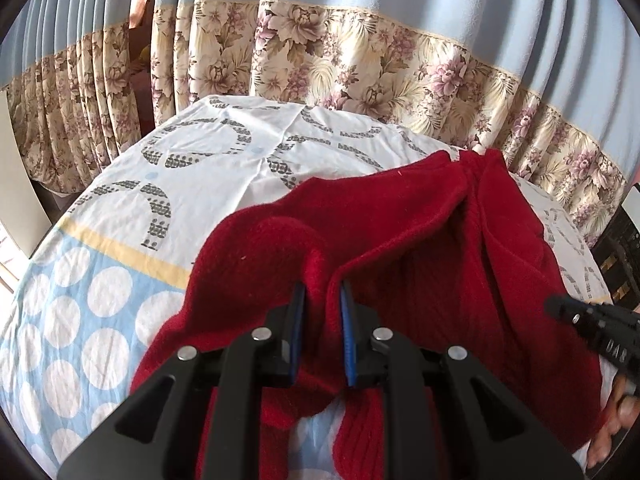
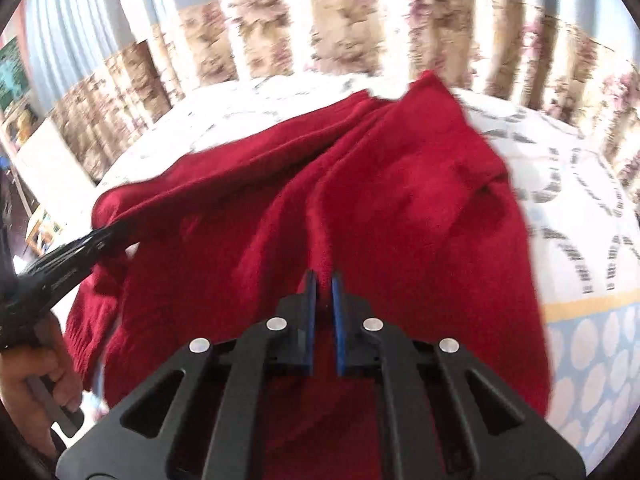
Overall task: Fold small clothes
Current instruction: 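Grasp the cardigan hem with the left gripper while the right gripper grasps it too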
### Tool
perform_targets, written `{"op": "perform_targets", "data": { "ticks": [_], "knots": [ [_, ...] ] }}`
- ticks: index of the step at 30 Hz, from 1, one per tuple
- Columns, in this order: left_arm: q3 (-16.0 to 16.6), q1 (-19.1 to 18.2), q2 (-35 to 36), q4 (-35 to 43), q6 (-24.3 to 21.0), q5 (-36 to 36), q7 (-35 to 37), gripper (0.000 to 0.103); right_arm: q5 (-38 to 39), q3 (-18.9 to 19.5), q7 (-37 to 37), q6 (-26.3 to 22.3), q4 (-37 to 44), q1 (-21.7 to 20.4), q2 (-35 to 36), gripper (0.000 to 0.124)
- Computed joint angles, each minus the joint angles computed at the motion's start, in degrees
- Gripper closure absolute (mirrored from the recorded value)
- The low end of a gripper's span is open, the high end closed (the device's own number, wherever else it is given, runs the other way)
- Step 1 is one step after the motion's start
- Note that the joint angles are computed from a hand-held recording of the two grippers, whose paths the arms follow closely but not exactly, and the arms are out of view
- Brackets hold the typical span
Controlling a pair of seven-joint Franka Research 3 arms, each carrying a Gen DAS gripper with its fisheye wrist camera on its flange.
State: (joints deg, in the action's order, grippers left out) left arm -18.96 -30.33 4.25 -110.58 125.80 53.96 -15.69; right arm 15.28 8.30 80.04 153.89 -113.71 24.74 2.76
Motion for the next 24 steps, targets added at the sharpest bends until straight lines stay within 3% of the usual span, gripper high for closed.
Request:
{"op": "perform_targets", "data": {
  "ticks": [2, 6, 11, 14, 19, 24],
  "knots": [
    [0.17, 0.23, -0.68, -0.24, -0.66, -0.04, 0.36, 0.086, -2.69, -1.43, 2.83, 1.56, 1.05, -1.02, 0.3, 0.117],
    [0.78, 1.72, -2.6, -1.18, -2.48, -0.43, 2.32, 0.086, -15.5, -5.96, 13.52, 2.76, 7.19, -3.83, 4.26, 0.117],
    [2.14, 5.31, -3.32, -0.37, -5.66, -0.97, 8.18, 0.086, -29.72, -13.58, 22.74, -3.29, 24.92, -6.08, 16.84, 0.117],
    [3.32, 7.62, -2.49, 1.41, -6.83, -1.62, 12.51, 0.086, -30.28, -15.69, 21.83, -8.03, 35.79, -8.58, 24.58, 0.117],
    [5.29, 9.76, 1.26, 7.1, -14.45, -0.75, 18.06, 0.096, -30.92, -19.31, 22.31, -14.12, 51.03, -11.82, 35.3, 0.117],
    [6.71, 12.41, 0.74, 7.18, -11.92, -3.52, 20.4, 0.096, -29.07, -19.21, 20.46, -22.05, 64.09, -15.32, 43.95, 0.114]
  ]
}}
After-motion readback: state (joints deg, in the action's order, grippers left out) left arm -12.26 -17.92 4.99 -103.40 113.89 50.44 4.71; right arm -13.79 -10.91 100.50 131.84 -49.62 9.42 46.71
